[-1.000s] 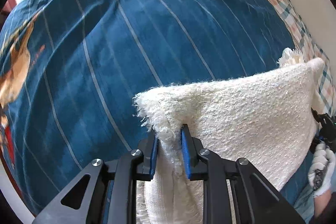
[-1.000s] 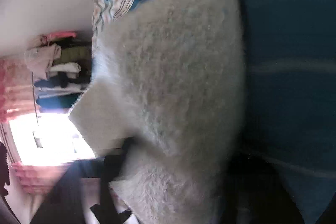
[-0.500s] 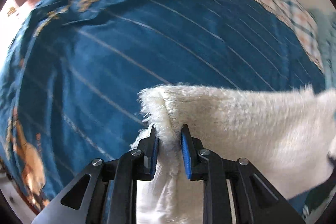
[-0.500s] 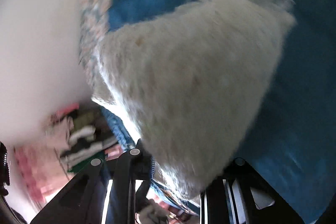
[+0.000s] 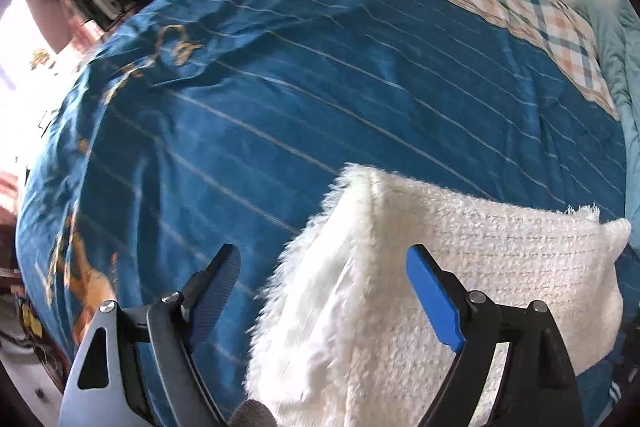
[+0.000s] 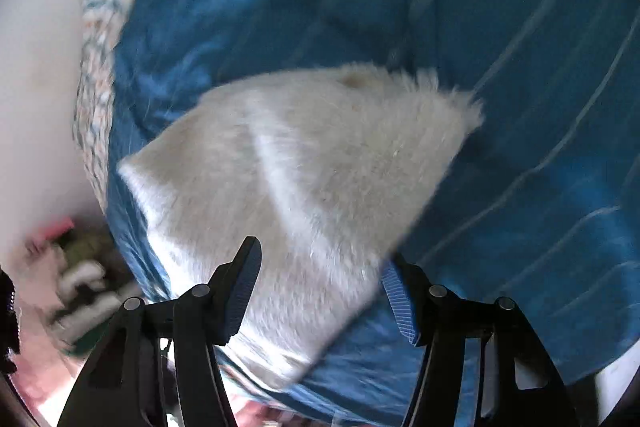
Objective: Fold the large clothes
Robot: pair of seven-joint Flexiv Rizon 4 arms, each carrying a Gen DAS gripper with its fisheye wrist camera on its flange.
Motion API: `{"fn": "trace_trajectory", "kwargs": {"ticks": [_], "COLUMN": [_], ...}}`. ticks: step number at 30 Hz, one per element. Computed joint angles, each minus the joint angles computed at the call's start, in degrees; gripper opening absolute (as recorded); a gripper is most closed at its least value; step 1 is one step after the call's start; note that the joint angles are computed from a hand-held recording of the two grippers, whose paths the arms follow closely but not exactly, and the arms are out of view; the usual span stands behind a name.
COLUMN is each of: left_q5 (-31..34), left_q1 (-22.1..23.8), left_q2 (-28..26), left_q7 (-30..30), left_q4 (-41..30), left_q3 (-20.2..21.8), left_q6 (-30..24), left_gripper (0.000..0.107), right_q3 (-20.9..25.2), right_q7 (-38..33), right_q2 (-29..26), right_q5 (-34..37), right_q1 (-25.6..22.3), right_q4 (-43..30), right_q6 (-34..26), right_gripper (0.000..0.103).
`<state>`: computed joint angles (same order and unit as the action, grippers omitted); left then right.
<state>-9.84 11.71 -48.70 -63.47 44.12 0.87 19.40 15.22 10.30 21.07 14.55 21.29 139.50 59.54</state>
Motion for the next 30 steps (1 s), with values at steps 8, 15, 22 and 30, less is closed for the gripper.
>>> {"fn": "trace_trajectory", "kwargs": {"ticks": [8,15,22,30], "left_q5": [-2.4,0.8,-1.6,-1.2], "left_q1": [0.7,-2.6,-0.4,0.3], "left_q2": [-5.8,-9.5,-1.8,-3.6], "left_q7": [-5.1,-2.4,-4.4,-7.7], "left_q4": [-5.3,-9.1,1.9,0.4], "left_q3": [-1.1,-0.6,-0.9,0.5], "left_q6": [-5.0,-5.1,1.7,-2.2], "left_gripper": [0.085,0.021,0.016,0.019], "right_q3": [-10.0,-9.4,-5.4,-5.1], "right_q7": [-41.7,-75.3,-74.4,-65.1], "right_q2": [-13.9,-27.3,-28.5,-34.2], "right_q5": [-6.2,11.6,9.0,1.5], "right_q1": [-0.1,-4.7,-8.0,-7.4], "right_q4": [-15.6,-27.1,-28.1,-30.3], "right_q6": [-5.8,-11.7,-7.0,-3.6], "right_gripper": [0.077,0.079,0.012,0.011]}}
